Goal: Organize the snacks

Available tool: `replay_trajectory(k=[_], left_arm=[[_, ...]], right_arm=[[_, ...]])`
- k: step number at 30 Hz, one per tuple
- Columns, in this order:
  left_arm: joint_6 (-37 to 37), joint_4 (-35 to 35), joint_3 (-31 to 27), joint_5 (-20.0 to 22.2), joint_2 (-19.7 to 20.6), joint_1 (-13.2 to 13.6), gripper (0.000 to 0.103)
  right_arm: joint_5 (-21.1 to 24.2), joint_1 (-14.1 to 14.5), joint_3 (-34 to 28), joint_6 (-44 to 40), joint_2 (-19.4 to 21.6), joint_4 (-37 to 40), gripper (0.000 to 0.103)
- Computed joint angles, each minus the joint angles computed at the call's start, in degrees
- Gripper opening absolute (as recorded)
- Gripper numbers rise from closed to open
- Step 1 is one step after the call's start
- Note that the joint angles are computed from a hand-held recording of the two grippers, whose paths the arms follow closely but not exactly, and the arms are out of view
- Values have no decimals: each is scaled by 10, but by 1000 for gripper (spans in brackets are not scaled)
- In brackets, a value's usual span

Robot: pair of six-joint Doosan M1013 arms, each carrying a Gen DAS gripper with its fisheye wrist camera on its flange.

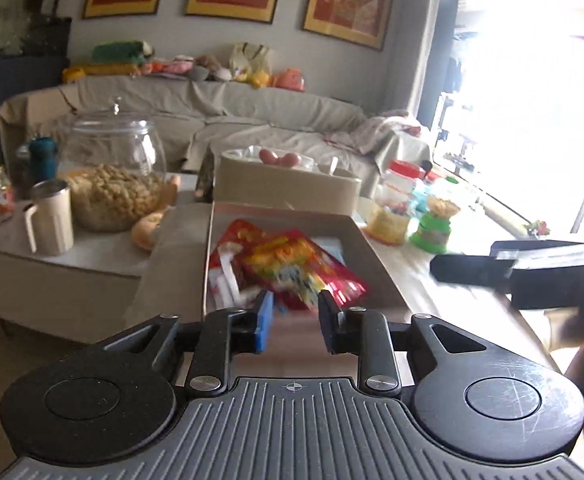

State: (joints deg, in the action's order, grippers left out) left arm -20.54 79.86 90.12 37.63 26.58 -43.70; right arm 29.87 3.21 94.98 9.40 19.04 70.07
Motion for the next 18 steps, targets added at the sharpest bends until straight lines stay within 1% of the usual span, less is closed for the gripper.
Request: replay_trajectory(k=[1, 3, 4, 6, 8, 11, 13, 16, 18], left_arm=[[-9, 2, 8, 7, -6, -10, 21], [-19, -6, 14, 34, -11, -30, 20], [-13, -14, 14, 51, -13, -41, 19], [29, -46, 4, 78, -9, -58, 18], [56, -57, -5, 94, -6, -69, 18], [68, -63, -5, 96, -7, -75, 18], [67, -65, -5, 95, -9, -77, 18], [74, -70, -8, 99, -7, -80, 18], [76, -75, -9, 99, -7, -80, 18]], right_arm=[[2, -5, 17, -10, -10, 13, 97], [5, -17, 48, -12, -28, 23, 97], [0, -20, 62, -9, -35, 27, 97], [-11, -22, 89, -18, -49, 50, 97], [-20, -24, 109, -50, -61, 78, 97], [-47, -21, 131, -109, -74, 124, 98], [-56, -20, 135, -101, -78, 117, 98], [-46, -22, 132, -62, -76, 81, 98], [-48, -21, 132, -51, -76, 68, 98]])
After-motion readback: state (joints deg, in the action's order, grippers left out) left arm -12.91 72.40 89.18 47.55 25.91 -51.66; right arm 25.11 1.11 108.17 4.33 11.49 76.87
